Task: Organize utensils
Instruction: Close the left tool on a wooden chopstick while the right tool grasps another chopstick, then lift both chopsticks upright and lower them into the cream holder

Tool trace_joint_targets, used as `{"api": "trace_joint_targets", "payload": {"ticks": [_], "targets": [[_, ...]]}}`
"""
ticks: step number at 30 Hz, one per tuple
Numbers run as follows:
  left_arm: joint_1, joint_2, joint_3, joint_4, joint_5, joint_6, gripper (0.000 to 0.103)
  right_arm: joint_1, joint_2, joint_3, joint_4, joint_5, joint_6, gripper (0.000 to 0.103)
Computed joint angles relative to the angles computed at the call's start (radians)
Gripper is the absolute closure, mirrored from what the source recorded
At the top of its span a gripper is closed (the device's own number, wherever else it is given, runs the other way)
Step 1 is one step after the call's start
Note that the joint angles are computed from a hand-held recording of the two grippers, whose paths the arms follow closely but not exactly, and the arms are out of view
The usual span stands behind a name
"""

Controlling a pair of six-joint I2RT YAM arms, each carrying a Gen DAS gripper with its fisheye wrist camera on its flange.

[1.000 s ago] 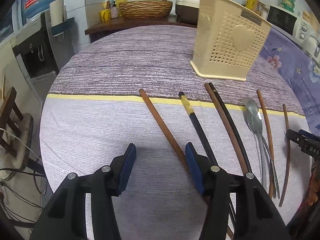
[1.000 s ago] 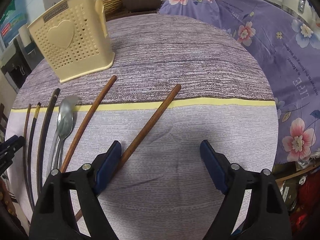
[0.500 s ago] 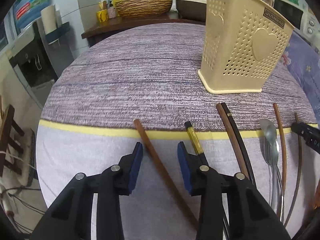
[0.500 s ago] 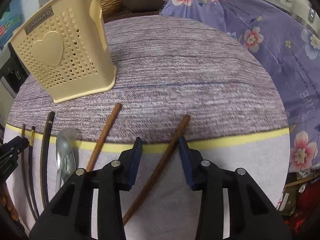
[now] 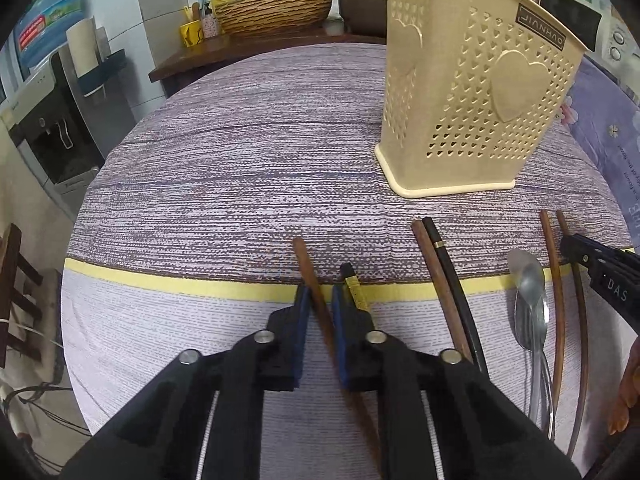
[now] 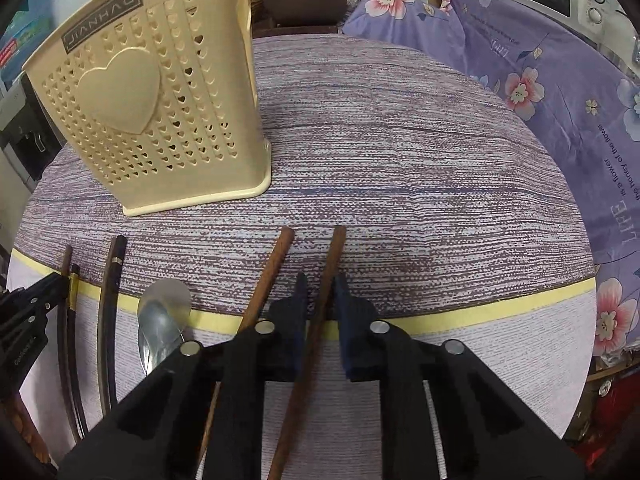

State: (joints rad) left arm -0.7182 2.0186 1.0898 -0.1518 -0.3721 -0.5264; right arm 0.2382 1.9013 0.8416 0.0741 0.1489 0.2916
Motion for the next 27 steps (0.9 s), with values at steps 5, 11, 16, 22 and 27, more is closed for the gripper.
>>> {"api": "trace_joint_targets", "payload": {"ticks": [5, 11, 16, 22, 27], "targets": [[0.007, 0.007, 0.013, 0.002, 0.014, -0.003, 0.093, -0.017, -0.002, -0.004, 0.014, -0.028, 0.004, 0.093], [0.024, 0.009, 0.015, 0.021, 0.043, 0.004, 0.095, -0.071, -0.007, -0.027, 0.058, -0.142, 0.014, 0.094], [0.031, -0.030, -0.019, 0.059, 0.059, -0.001, 0.095, -0.112, -0.059, -0.080, 0.104, -0.219, 0.007, 0.094], [0.038, -0.201, -0.131, 0.131, 0.059, 0.008, 0.095, -0.180, -0.256, -0.179, 0.131, -0.306, -0.035, 0.095], [0.016, -0.413, -0.222, 0.151, 0.002, 0.031, 0.095, -0.258, -0.494, -0.241, 0.089, -0.365, -0.097, 0.095]]}}
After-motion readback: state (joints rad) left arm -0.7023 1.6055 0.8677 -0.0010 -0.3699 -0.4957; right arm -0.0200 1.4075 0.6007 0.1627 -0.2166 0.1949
